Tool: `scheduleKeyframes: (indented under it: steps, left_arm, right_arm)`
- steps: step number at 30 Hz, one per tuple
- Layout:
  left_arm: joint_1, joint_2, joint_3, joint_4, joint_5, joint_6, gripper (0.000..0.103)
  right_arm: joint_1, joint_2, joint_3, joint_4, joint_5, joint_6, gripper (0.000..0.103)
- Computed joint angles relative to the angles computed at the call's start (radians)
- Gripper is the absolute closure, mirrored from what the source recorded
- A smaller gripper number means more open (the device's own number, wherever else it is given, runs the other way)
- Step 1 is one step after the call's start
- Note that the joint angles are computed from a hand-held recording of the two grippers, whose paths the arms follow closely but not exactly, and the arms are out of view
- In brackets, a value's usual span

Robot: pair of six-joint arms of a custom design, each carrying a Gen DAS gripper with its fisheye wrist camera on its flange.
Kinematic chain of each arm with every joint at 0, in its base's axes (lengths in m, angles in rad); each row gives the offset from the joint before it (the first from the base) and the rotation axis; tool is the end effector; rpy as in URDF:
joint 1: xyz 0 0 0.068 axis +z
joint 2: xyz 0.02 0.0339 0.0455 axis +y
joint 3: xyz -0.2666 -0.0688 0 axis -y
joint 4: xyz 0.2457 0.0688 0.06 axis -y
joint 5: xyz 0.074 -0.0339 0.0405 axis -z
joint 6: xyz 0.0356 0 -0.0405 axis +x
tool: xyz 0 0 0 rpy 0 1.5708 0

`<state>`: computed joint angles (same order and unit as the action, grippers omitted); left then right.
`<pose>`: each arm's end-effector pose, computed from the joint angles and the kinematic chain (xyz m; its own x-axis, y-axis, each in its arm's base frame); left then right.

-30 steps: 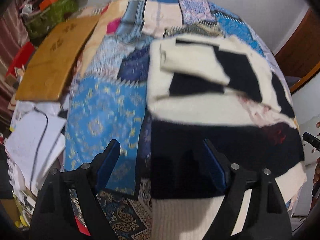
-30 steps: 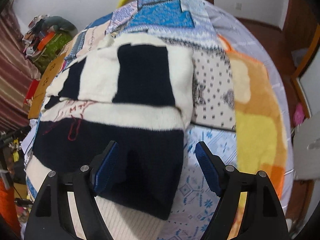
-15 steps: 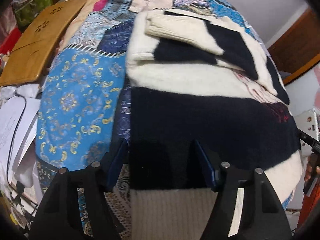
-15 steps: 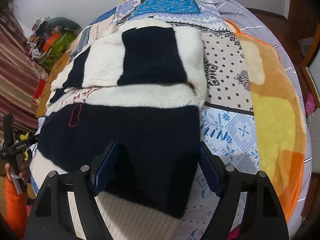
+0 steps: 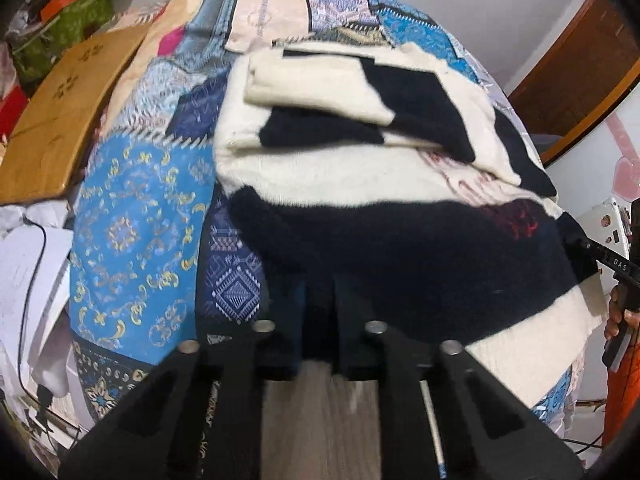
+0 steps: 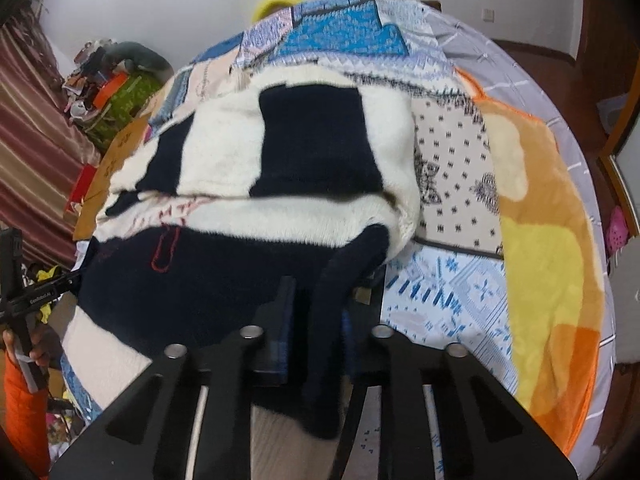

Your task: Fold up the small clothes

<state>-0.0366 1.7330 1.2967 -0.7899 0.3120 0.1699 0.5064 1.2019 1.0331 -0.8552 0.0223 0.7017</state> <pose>0.3469 -0.0236 0.2256 -0.9036 0.1941 -0.3818 0.2955 0.9278 -0.2276 0.2043 0.1124 0.2864 -0.8770 0.2516 -0.4094 0.1196 0.9395 0.3211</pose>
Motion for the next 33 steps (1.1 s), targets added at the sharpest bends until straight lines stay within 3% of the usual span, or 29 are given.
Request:
scheduleKeyframes:
  steps: [3, 13, 25, 33]
  left_arm:
    - [0.011, -0.012, 0.027, -0.003, 0.034, -0.015, 0.095]
    - [-0.009, 0.034, 0.231, 0.016, 0.022, -0.085, 0.095]
    - [-0.036, 0.236, 0.420, 0.080, -0.146, -0.146, 0.096]
    - [-0.010, 0.359, 0.478, 0.040, -0.143, -0.138, 0.095]
  right_arm:
    - [-0.003, -0.010, 0.016, 0.007, 0.020, -0.015, 0.094]
    - [-0.063, 0.028, 0.118, 0.052, 0.051, -0.095, 0.095]
    - [-0.184, 0.138, 0.128, 0.135, 0.048, -0.143, 0.095]
    - [-0.231, 0.224, 0.113, 0.150, 0.001, -0.159, 0.095]
